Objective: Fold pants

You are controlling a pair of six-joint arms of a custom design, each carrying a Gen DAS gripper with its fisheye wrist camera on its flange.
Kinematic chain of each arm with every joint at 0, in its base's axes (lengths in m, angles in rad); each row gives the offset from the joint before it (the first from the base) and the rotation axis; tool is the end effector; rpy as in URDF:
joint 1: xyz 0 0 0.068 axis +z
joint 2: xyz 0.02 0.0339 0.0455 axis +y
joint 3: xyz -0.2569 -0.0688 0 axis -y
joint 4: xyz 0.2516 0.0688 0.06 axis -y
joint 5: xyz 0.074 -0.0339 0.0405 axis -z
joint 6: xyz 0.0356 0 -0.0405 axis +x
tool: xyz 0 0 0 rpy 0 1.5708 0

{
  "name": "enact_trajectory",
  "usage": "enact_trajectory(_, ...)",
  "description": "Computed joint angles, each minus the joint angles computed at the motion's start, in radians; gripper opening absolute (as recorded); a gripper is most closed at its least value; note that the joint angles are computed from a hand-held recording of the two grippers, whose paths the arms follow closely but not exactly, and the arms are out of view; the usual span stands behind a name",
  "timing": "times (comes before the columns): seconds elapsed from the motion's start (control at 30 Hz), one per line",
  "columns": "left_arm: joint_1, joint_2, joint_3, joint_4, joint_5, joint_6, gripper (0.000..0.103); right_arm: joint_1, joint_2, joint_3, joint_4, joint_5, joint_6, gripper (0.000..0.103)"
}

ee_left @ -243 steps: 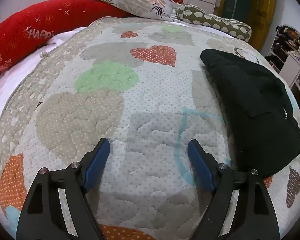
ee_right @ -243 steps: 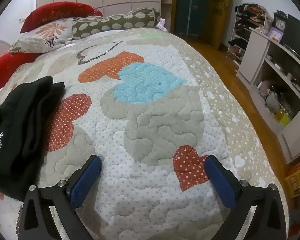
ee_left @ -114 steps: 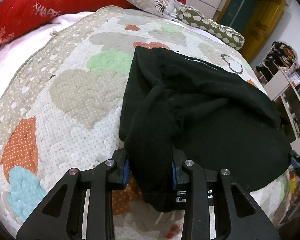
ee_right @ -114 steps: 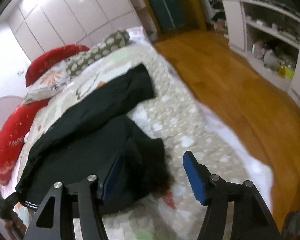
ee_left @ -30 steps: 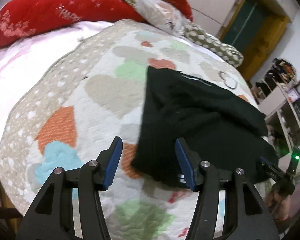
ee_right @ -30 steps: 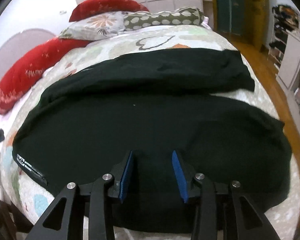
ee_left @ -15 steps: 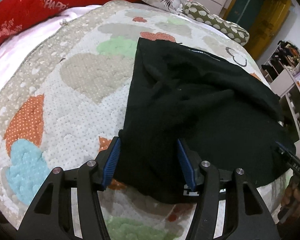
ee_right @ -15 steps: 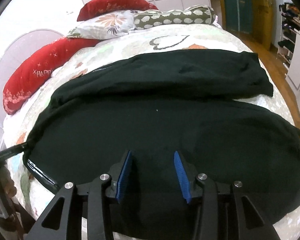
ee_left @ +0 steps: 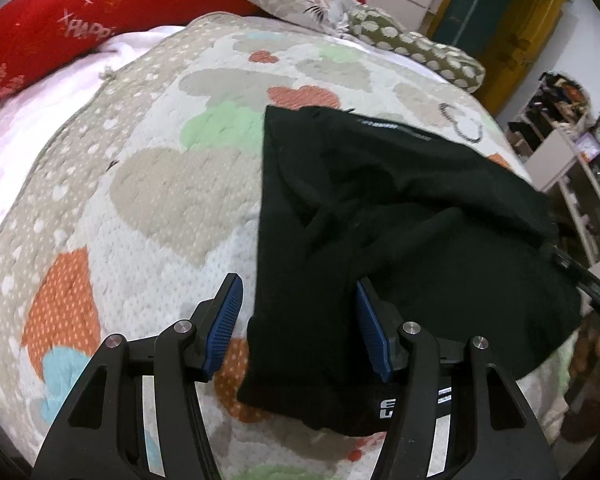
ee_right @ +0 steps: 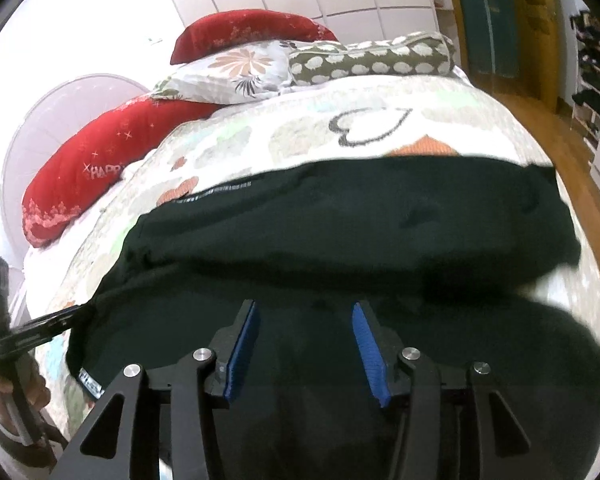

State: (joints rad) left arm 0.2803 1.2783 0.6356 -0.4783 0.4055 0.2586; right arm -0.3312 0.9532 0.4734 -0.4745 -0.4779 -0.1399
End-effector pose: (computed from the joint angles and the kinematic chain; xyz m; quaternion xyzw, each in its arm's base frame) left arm 0.2246 0.0500 0.1606 0.0345 0.9553 -0.1311 0.2628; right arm 0.1786 -0.0441 0.1739 0.0169 0.9284 0.1505 0.3393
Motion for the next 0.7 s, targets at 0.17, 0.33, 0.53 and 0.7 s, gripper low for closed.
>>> enact_trajectory(0.17, 0.063, 0.091, 0.117, -0.018, 0.077, 0.002, 0.070, 0.069, 0.182, 0.121, 0.109, 0.025, 0.029, 0.052)
enact_trajectory(0.33, 0.011, 0.335, 0.331, 0.000, 0.064, -0.045, 0.075, 0.160, 0.438, 0.288, 0.202, 0.068, 0.000, 0.066)
enact_trajectory(0.53, -0.098, 0.624, 0.608, -0.030, -0.087, -0.067, 0.075, 0.202, 0.757, 0.550, 0.194, 0.107, -0.116, 0.066)
enact_trajectory(0.7, -0.111, 0.809, 0.815, -0.108, 0.019, -0.021, 0.075, 0.215, 0.973, 0.762, 0.093, 0.120, -0.278, 0.066)
